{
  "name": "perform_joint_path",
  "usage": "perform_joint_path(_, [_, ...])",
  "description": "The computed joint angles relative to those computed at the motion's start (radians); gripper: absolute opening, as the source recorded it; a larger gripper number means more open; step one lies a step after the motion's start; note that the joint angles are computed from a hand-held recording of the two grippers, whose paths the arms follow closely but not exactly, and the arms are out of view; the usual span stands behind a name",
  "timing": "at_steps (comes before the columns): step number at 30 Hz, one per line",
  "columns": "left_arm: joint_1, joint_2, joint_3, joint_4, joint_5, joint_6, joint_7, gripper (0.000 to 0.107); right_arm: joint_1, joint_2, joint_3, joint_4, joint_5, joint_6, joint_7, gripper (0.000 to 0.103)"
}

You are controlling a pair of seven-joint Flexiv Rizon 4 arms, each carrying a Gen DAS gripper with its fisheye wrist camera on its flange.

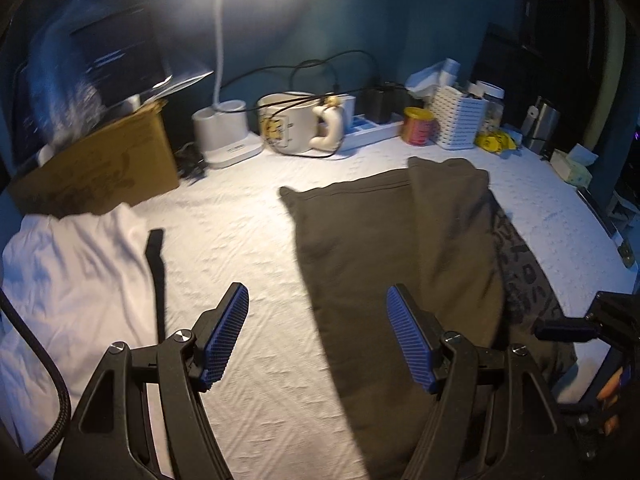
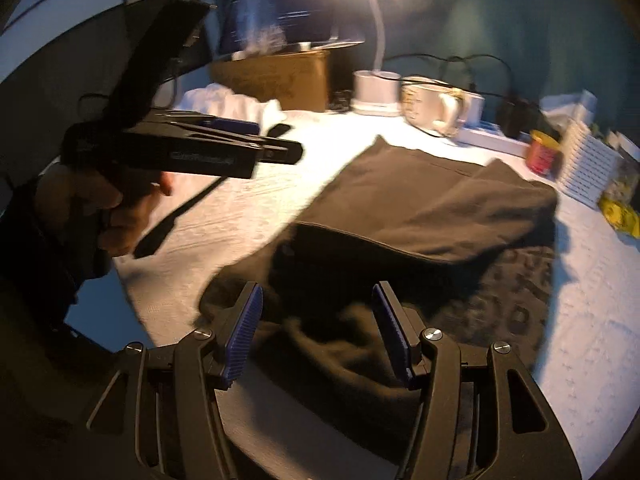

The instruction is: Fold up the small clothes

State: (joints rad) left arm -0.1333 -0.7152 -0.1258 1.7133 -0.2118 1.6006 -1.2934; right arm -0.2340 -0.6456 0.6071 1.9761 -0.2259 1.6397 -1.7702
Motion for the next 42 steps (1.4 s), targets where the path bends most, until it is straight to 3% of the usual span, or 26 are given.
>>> perform_joint_path(8, [-0.152, -0.038, 0.131, -0.134, 0.042, -0.096, -0.036, 0.072, -0.063, -0.018, -0.029, -0.016, 0.01, 0.048, 0.035, 0.06])
perform_joint_path(18, [-0.277, -0.131, 0.241, -0.372, 0.16, -0.249, -0.103, 0.072, -0.124, -0.085, -0.072, -0.101, -0.036, 0.06, 0.124, 0.06])
perform_joint_path(22, [-0.294, -0.176, 0.245, -0.468, 0.209, -0.312, -0.117, 0.072, -0.181, -0.125, -0.036, -0.141, -0.047, 0.035, 0.131, 0.06])
perform_joint_path(31, [-0.291, -0.326, 0.186, -0.748, 0.252, -0.529, -0.042, 0.071, -0.219, -0.178, -0.027, -0.219, 0.0, -0.022, 0.118, 0.06])
perform_joint_path(36, [-0.314, -0.426, 0.223, -0.937, 0.307, -0.685, -0.037, 0.057, -0.207, -0.191, -0.046, -0.26, 0.047, -0.058, 0.101, 0.06])
perform_joint_path(37, [-0.312, -0.433, 0.22, -0.95, 0.313, -0.697, -0.037, 0.05, -0.203, -0.193, -0.051, -0.267, 0.058, -0.064, 0.097, 0.06])
perform_joint_path(40, [-0.289, -0.438, 0.203, -0.954, 0.316, -0.714, -0.034, 0.012, -0.187, -0.195, -0.066, -0.294, 0.087, -0.084, 0.083, 0.06])
perform_joint_path(41, [-0.278, -0.433, 0.194, -0.945, 0.31, -0.71, -0.037, 0.004, -0.179, -0.197, -0.072, -0.304, 0.096, -0.09, 0.078, 0.06])
perform_joint_path(42, [-0.263, -0.423, 0.179, -0.922, 0.298, -0.691, -0.046, 0.004, -0.17, -0.198, -0.079, -0.313, 0.105, -0.096, 0.073, 0.06])
